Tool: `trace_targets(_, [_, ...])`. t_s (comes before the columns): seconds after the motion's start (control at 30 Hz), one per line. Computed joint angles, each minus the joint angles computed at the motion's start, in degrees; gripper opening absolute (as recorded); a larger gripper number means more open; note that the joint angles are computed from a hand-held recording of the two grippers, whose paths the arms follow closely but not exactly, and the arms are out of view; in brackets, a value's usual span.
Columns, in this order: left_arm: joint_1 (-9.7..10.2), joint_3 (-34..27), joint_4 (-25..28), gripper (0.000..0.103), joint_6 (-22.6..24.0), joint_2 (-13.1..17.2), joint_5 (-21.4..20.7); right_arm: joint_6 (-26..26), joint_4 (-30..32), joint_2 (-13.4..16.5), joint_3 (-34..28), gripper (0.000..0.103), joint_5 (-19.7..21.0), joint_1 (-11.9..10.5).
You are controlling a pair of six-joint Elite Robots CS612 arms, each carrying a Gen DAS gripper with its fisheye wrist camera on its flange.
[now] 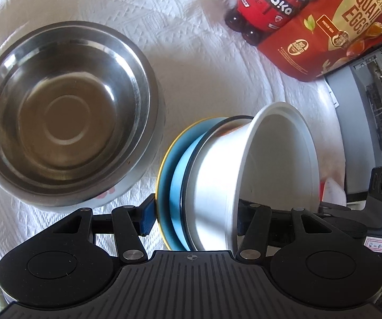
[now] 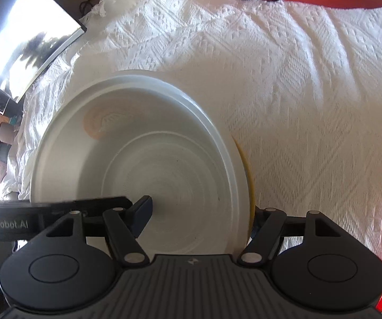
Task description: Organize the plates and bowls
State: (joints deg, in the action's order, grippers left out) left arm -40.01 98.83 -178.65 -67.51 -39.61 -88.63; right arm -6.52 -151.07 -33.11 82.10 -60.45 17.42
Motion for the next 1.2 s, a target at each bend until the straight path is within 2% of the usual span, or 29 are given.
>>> trace_targets(0.2, [-0.09, -0.43, 1.27, 0.058, 0.69, -0.01, 0.31, 0.83, -0.03, 0.18, 0.08, 0.072, 0.76, -0.28])
trace_targets(0.43, [0.25, -0.22, -0.73, 0.058, 0.76, 0.50, -0.76, 1.14, 0.27, 0.01, 0.19, 0.069, 0.87, -0.14])
trace_targets(0.53, [0.23, -0.68, 0.70, 0.058, 0.13, 0.44, -0.68, 2.40, 1.35, 0.18, -0.34, 0.068, 1.20, -0.26])
trace_targets(0.67, [0.14, -1.14, 2.13, 0.058, 1.99, 0.44, -0.65, 3.22, 1.60, 0.22, -0.38, 0.065, 1.57, -0.45])
trace_targets(0.8, [0.34, -1.54, 2.94, 0.058, 3.51, 0.61, -1.55, 4.24, 3.61, 0.67, -1.02, 0.062, 3.89, -1.08])
trace_targets(1.2, [0.57, -1.50, 2.10, 0.058, 2.00, 0.82, -2.51, 2.34, 6.09, 0.72, -2.30, 0.061, 2.56, -0.66])
